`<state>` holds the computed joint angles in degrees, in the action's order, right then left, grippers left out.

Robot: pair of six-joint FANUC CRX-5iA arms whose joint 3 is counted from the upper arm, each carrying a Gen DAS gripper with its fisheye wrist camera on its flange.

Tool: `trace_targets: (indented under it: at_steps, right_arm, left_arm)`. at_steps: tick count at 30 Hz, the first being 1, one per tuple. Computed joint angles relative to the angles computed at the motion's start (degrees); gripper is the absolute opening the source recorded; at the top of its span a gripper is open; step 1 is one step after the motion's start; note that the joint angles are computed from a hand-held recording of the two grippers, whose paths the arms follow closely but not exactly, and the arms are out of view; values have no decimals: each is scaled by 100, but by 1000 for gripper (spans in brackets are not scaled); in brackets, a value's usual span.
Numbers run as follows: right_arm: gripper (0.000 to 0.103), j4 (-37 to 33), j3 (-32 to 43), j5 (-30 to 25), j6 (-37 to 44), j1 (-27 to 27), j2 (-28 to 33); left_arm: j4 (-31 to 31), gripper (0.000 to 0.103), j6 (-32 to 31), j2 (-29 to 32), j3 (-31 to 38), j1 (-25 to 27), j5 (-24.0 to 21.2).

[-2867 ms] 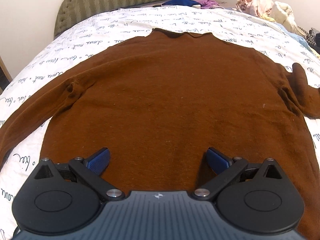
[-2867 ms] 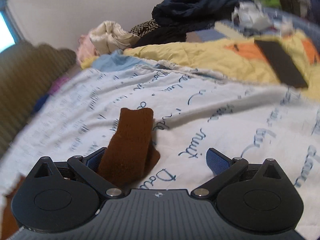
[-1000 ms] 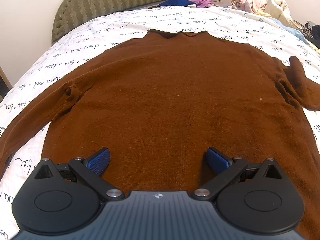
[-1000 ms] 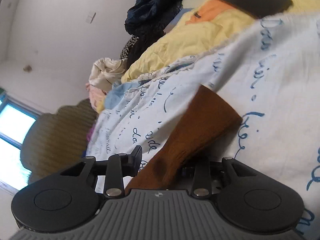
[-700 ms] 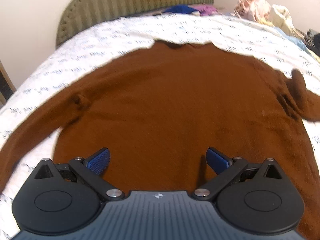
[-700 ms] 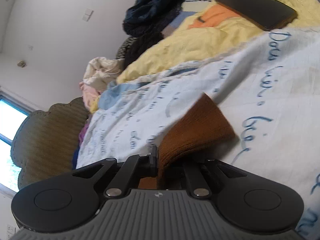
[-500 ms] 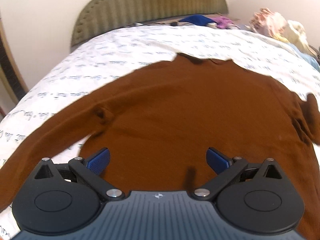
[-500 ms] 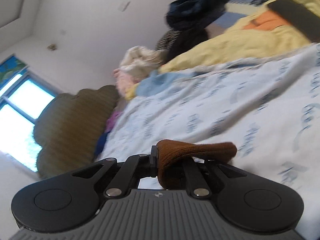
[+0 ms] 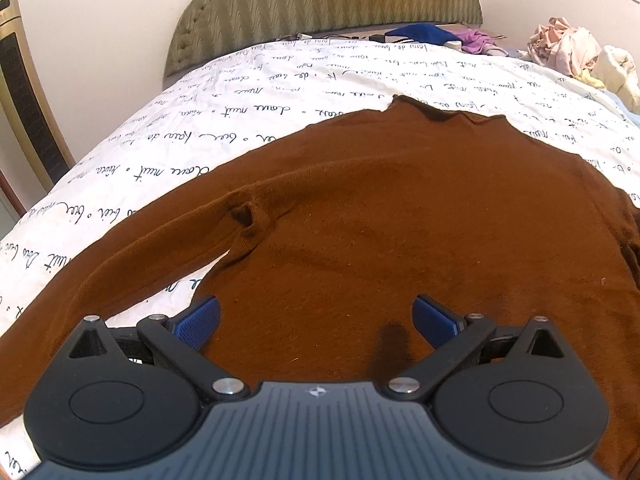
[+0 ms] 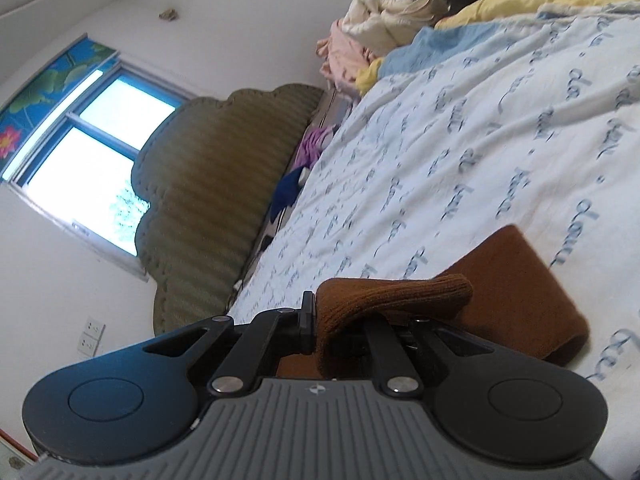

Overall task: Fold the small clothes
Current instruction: 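Lift the cuff with the right tool and carry it across the sweater body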

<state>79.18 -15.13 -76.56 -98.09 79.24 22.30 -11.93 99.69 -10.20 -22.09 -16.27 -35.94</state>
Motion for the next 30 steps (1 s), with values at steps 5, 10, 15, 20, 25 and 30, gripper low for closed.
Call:
trace_targets:
  at_steps: [5,10,15,20,25,30]
  right_arm:
    - [11,25,472,259,591,-150,265]
    - [11,59,922,497,1070,-328,510]
    - [11,163,1302,878,1355,-505,730]
    - [11,250,1700,1335,1651,-673,976]
    - [11,194,2173,1675,2141,-793,1251]
    - [11,41,2592,1982,2632,-884,1485]
  left_arm:
    - [-115,103,98,30,-3,-11,31]
    - [8,103,-24,17,-104,84,118]
    - [163,103,-151,8,-178,190,143]
    - [197,103,-190,-25,-221,265,157]
    - [258,103,-244,-32,-266,347,159]
    - [313,103,-296,-43,-316,417,169]
